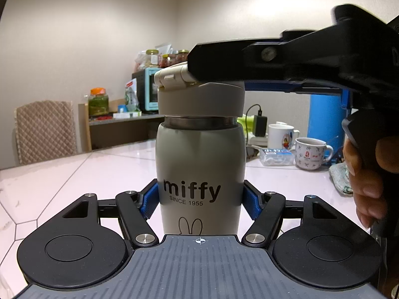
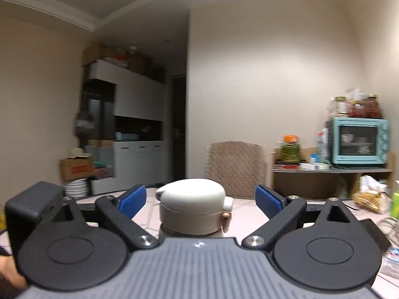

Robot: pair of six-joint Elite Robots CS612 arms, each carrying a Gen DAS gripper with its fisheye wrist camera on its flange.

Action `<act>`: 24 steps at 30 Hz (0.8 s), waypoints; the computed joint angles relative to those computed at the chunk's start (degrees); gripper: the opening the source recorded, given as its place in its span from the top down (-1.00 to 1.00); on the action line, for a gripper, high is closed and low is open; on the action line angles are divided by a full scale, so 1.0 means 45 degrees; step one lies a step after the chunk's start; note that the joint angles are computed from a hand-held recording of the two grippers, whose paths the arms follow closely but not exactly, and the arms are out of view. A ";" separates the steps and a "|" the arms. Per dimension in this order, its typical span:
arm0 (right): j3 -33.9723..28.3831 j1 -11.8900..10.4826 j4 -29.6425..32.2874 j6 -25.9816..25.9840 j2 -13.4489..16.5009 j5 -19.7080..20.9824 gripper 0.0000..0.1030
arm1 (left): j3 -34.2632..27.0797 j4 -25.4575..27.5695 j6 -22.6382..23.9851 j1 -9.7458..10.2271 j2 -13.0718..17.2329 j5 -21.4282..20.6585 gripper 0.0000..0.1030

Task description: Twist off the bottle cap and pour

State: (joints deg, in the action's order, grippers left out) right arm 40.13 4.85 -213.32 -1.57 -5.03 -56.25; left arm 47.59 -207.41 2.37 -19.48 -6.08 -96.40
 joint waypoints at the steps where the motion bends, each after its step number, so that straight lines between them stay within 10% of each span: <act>1: 0.0121 0.0075 -0.0043 -0.0033 -0.0051 -0.0384 -0.86 | 0.0017 -0.0008 0.0000 -0.0004 -0.0007 0.0003 -0.40; 24: 0.0155 0.0632 0.0128 -0.0083 -0.0002 -0.2770 -0.74 | -0.0015 0.0037 -0.0012 0.0009 -0.0019 -0.0005 -0.40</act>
